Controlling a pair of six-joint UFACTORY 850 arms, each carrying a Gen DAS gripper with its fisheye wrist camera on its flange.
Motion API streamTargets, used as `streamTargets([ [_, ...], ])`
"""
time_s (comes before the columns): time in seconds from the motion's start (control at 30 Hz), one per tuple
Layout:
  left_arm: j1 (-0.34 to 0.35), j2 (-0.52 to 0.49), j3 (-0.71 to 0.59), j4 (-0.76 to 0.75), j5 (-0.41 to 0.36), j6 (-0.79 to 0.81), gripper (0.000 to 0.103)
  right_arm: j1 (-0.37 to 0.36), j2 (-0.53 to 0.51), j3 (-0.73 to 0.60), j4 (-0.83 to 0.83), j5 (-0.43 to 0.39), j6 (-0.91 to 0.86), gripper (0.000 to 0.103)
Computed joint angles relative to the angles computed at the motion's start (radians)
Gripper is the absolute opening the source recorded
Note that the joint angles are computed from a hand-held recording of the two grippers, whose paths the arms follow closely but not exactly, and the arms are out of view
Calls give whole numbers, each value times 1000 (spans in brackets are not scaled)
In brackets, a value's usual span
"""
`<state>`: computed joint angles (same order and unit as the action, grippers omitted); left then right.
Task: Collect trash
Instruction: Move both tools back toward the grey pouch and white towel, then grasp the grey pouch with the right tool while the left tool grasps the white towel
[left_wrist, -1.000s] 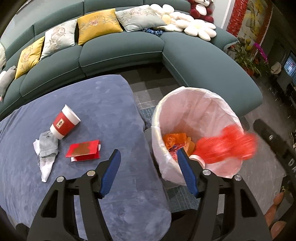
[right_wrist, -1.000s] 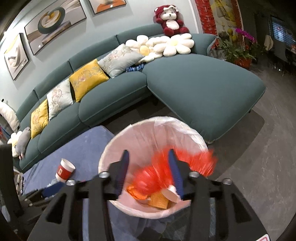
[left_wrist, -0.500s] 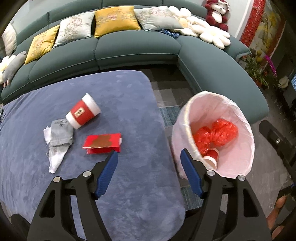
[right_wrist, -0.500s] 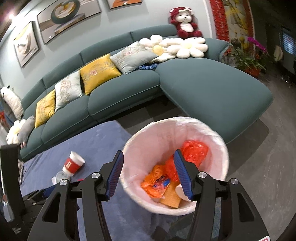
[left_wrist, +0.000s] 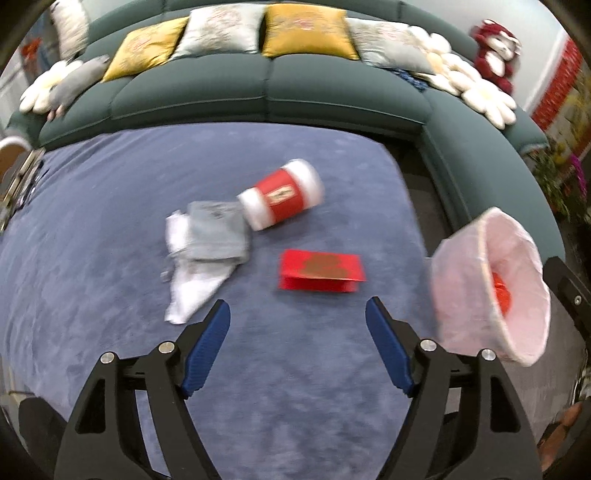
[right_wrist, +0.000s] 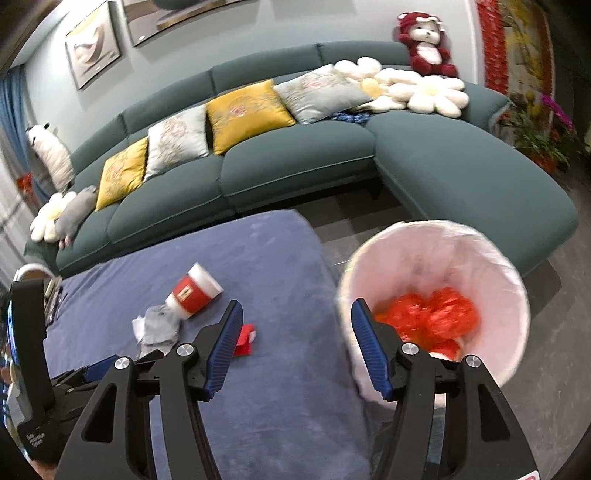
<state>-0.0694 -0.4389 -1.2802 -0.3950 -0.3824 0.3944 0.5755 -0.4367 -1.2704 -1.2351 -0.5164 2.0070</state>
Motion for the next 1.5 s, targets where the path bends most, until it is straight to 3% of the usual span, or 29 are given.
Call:
streamTargets([
  [0.37,119,-90,-54,42,-32,-62,72,37,-183,-217,227,47,-274,59],
  [0.9,156,-285,-241,-23,-162,-11,70,42,-471,-602,684,20,-821,59],
  [0.97,151,-301,-257,-16,-172,-16,65,40,-502,-647,724,7,-876,60],
  [1.1,148,-338,-295,-32,-215,-1,43,35,-544,-710,765,-23,-928,60],
  [1.23,143,-345,-295,4,-205,-3,25,30,-567,-744,778,-39,-945,60],
  [1.3,142,-341,-289,16,-195,3,4,29,-574,-752,788,-39,-954,60],
  [1.5,154,-316,-262,-4,-177,7,3,26,-604,-790,828,-37,-1003,60],
])
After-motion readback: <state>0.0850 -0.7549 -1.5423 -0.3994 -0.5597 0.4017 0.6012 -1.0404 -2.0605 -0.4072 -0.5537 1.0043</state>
